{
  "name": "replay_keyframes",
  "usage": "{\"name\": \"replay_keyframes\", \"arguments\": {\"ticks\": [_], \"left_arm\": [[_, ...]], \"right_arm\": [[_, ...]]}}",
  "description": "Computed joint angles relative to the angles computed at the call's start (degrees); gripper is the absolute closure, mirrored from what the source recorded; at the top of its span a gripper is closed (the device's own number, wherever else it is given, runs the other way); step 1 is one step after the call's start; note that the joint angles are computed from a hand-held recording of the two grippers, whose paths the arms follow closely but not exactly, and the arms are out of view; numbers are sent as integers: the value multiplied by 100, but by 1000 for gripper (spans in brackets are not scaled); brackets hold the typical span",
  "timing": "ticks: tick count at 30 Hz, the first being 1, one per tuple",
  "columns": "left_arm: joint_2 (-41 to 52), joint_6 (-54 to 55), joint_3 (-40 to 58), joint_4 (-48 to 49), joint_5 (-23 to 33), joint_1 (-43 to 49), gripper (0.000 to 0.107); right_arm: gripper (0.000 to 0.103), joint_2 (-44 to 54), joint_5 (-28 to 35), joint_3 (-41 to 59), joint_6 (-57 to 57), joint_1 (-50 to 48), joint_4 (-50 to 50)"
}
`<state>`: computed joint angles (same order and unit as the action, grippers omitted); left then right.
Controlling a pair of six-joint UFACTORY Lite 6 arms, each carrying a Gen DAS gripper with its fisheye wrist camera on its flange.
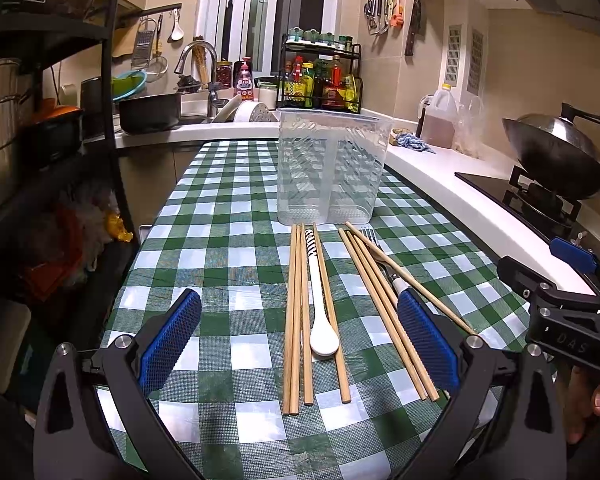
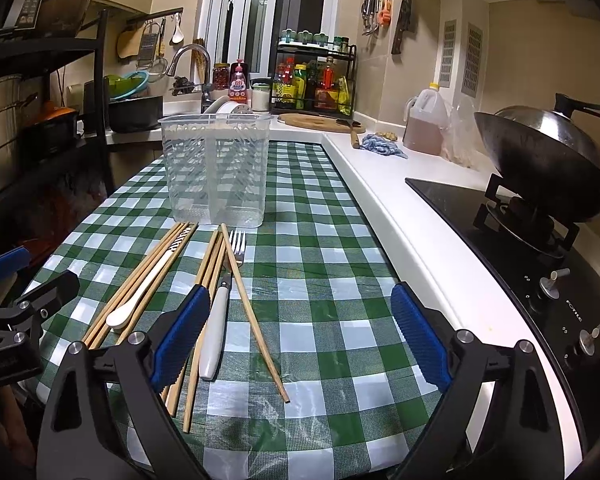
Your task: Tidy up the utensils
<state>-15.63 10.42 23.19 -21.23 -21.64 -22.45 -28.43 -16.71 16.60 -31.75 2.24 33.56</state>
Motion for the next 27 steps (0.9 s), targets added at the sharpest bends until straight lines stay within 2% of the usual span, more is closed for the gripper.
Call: {"name": "replay_keyframes", "arguments": {"ticks": [15, 24, 27], "left_arm": [[-40, 2, 2, 6, 35, -19, 12], [-35, 11, -6, -13, 22, -32, 12], [17, 371, 41, -401, 3, -129, 16]], "right_arm": [[13, -56, 129, -4, 686, -127, -724], [13, -44, 130, -18, 246, 34, -294], [13, 59, 238, 60, 553, -61, -653]]}}
